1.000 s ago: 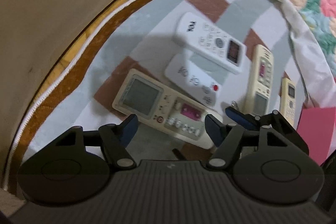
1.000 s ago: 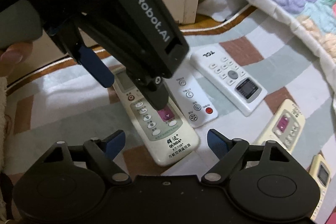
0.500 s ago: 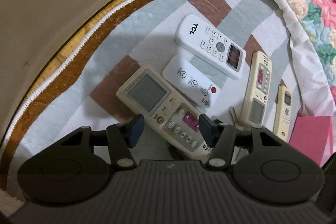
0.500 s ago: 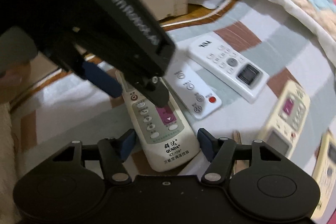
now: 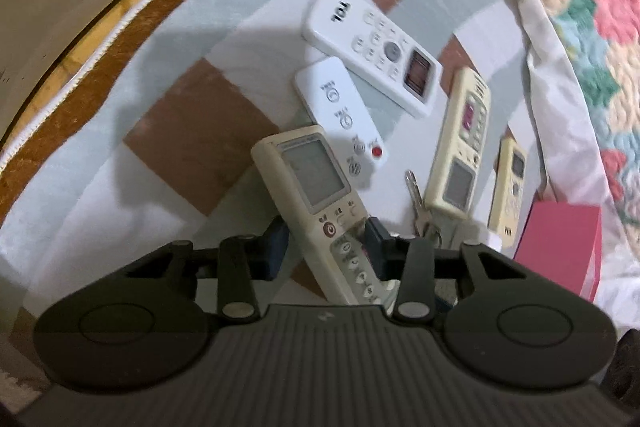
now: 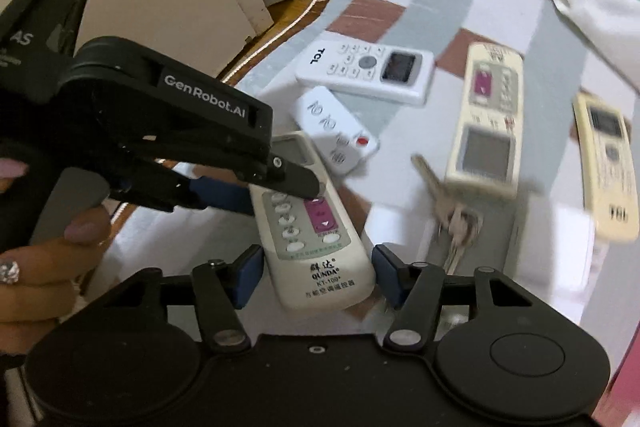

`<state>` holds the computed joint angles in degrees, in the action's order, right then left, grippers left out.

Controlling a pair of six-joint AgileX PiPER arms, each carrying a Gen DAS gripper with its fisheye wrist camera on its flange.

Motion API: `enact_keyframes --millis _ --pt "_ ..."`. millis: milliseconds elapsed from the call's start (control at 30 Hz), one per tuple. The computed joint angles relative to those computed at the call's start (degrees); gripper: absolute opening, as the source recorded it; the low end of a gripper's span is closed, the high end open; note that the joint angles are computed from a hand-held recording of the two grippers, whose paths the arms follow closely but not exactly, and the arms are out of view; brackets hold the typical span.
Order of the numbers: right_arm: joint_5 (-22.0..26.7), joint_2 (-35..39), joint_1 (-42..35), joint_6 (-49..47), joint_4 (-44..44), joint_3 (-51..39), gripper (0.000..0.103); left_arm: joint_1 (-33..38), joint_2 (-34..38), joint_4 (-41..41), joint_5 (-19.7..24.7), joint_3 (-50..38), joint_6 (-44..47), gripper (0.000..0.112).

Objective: Organize rigid objects
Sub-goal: 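Lower the left gripper onto the cream QUNDA remote and close on it, then lift the cream remote with the left gripper and lower it into the pink box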

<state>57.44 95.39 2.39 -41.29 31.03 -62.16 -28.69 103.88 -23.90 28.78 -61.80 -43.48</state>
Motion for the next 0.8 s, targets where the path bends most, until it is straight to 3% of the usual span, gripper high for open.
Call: enact_keyframes --millis 233,600,800 --pt "5.1 1.81 -2.58 -4.17 1.91 1.96 0.059 -2.42 2.5 4.04 4.1 -4.55 0.75 0.034" --pt "-4.39 2.28 0.7 -11.6 7.69 6.12 0.059 -5.31 2.55 13.04 6.63 -6.49 -3.47 0.028" --pt "-3.96 -1.0 -3.3 -12.99 9.15 9.46 0.059 -7.31 1.32 12.82 6.73 -6.24 -1.89 0.028"
